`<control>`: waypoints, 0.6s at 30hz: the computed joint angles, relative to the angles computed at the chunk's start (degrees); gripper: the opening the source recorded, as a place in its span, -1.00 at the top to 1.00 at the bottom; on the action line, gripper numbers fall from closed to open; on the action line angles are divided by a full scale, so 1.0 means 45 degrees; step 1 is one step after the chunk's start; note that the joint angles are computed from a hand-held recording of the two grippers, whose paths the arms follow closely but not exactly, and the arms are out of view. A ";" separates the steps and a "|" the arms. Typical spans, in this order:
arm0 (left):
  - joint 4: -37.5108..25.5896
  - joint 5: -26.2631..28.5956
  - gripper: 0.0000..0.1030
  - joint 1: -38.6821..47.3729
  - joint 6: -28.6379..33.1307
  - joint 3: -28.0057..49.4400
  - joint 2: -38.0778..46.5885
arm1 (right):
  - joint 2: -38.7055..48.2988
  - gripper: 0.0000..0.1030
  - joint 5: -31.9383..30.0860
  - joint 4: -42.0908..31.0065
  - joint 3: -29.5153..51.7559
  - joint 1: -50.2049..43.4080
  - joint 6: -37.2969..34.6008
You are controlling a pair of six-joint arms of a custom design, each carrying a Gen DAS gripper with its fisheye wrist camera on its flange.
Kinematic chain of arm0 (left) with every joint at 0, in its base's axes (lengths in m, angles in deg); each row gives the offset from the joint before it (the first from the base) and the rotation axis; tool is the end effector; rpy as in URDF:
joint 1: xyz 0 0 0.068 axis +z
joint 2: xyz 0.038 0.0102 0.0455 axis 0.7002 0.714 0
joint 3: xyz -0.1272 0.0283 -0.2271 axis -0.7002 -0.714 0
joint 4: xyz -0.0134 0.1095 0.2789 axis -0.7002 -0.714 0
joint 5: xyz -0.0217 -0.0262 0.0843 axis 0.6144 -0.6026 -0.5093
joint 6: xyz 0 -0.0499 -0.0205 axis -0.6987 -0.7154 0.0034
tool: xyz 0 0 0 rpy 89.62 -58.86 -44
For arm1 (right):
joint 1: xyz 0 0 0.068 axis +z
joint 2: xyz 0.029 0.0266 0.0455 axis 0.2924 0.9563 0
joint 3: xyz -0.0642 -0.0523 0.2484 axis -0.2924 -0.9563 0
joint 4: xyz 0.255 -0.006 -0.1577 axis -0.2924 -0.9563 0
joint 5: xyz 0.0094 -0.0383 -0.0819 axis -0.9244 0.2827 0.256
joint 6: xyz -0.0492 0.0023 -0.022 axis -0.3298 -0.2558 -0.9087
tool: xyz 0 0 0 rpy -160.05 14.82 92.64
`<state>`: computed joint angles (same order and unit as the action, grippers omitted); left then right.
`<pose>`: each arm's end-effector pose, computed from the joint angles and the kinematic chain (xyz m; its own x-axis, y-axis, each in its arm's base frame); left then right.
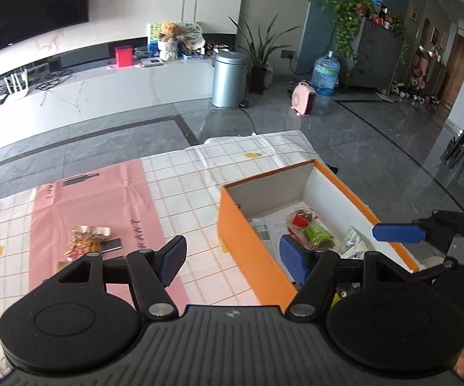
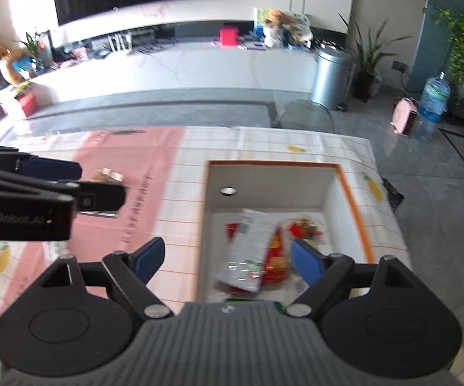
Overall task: Organize snacks
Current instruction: 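Lift both tools back over the snacks on the placemat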
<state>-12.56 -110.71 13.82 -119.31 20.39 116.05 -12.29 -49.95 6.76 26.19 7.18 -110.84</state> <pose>0.1968 -0.1018 0.2902 -0.6980 -0.1268 -0.7047 -0.0853 0.9919 -0.0940 0.2647 -0.0277 0.2853 -0.6353 -0.3970 -0.6624 -0.5734 0.8171 0.0603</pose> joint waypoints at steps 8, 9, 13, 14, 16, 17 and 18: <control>-0.2155 -0.1184 -0.60 -0.0545 -0.1977 -0.1472 -0.2703 | -0.3662 -0.62 -0.0349 -0.0090 -0.2767 0.0947 0.1728; -0.2331 -0.1093 -0.63 -0.0440 -0.2100 -0.1693 -0.3056 | -0.4079 -0.62 -0.0261 -0.0038 -0.3090 0.1111 0.2031; -0.3157 -0.0555 -0.65 0.0256 -0.2473 -0.2630 -0.4479 | -0.5170 -0.62 -0.0012 0.0152 -0.4128 0.1707 0.3270; -0.3306 -0.0366 -0.65 0.0512 -0.2482 -0.2896 -0.4854 | -0.5381 -0.62 0.0112 0.0255 -0.4354 0.1920 0.3584; -0.3755 -0.0115 -0.65 0.0984 -0.2559 -0.3314 -0.5558 | -0.5773 -0.61 0.0408 0.0545 -0.4820 0.2373 0.4110; -0.3941 -0.0002 -0.65 0.1254 -0.2542 -0.3489 -0.5824 | -0.5881 -0.61 0.0622 0.0724 -0.5021 0.2623 0.4284; -0.4050 0.0117 -0.65 0.1562 -0.2450 -0.3650 -0.6026 | -0.5966 -0.61 0.0824 0.0856 -0.5188 0.2885 0.4442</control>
<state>-30.78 -110.18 20.85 -130.33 3.97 88.93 -39.14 -46.24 10.61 2.85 20.16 -90.85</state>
